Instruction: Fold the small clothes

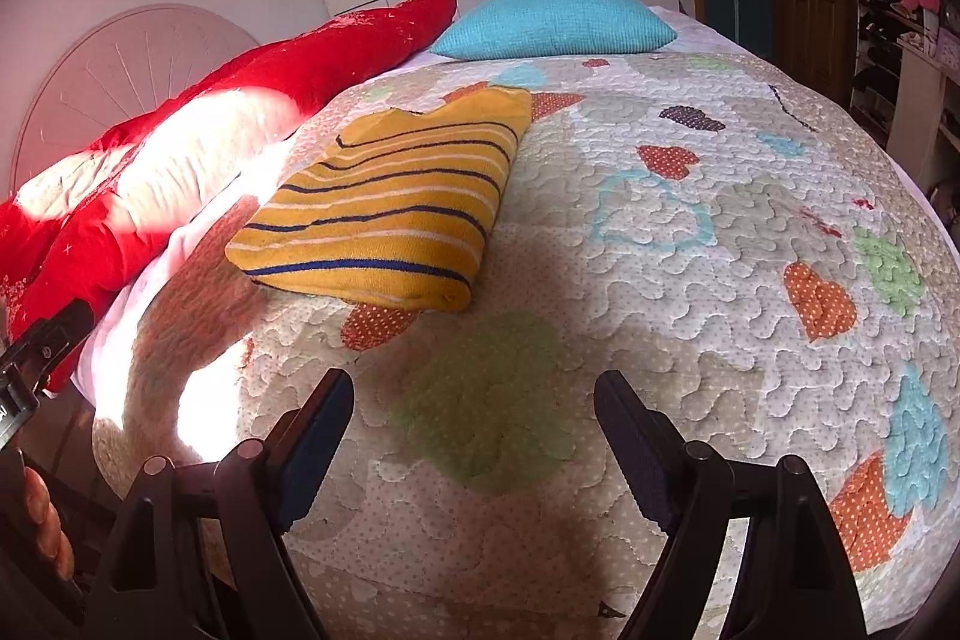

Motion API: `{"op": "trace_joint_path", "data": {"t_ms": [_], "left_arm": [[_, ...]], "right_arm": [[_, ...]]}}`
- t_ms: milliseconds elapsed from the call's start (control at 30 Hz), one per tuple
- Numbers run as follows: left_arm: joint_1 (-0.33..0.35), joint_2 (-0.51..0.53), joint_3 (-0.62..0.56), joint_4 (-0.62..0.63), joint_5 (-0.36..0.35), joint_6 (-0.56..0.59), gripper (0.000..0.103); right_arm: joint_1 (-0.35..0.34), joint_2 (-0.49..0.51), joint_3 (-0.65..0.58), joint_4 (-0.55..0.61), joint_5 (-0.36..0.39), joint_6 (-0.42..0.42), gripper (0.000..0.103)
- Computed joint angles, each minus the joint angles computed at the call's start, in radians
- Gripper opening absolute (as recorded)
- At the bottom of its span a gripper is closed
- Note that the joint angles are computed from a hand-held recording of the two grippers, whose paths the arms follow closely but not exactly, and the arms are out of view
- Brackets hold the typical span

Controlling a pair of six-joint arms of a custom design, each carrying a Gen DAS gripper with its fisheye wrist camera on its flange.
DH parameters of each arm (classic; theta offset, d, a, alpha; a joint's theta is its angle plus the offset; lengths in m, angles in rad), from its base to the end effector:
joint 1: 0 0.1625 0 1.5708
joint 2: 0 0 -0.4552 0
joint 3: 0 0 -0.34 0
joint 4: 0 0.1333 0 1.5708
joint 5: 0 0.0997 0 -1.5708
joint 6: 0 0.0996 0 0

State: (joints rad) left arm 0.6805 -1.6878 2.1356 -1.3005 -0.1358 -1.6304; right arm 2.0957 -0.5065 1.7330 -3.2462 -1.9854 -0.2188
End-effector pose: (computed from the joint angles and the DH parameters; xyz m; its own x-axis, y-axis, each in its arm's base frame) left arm -0.1024 -0.3814 0.3916 -0.6094 -0.5037 -0.6123 0.3859 0.4863 -0.7840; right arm 0.4025 -0.5090 0.0244 -0.7607 -0.4693 0.4485 -0.6317 0.6943 -0.3449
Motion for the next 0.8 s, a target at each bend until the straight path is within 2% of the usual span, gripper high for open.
{"op": "trace_joint_path", "data": {"t_ms": [133,333,600,800], "left_arm": [[0.026,0.017,0.041,-0.191,-0.039,0.155,0.103],[0.037,0.047,0.055,-0.297,-0.071,0.261,0.103],[0.059,0.076,0.069,-0.395,-0.112,0.354,0.103],[0.073,0.094,0.056,-0.354,-0.132,0.333,0.103]], "right_arm": [[0.002,0.007,-0.001,0.008,-0.004,-0.006,0.086],[0.015,0.020,0.003,-0.021,-0.033,-0.042,0.086],[0.013,0.027,0.004,-0.017,-0.046,-0.049,0.086],[0.010,0.032,0.001,-0.013,-0.057,-0.052,0.086]]}}
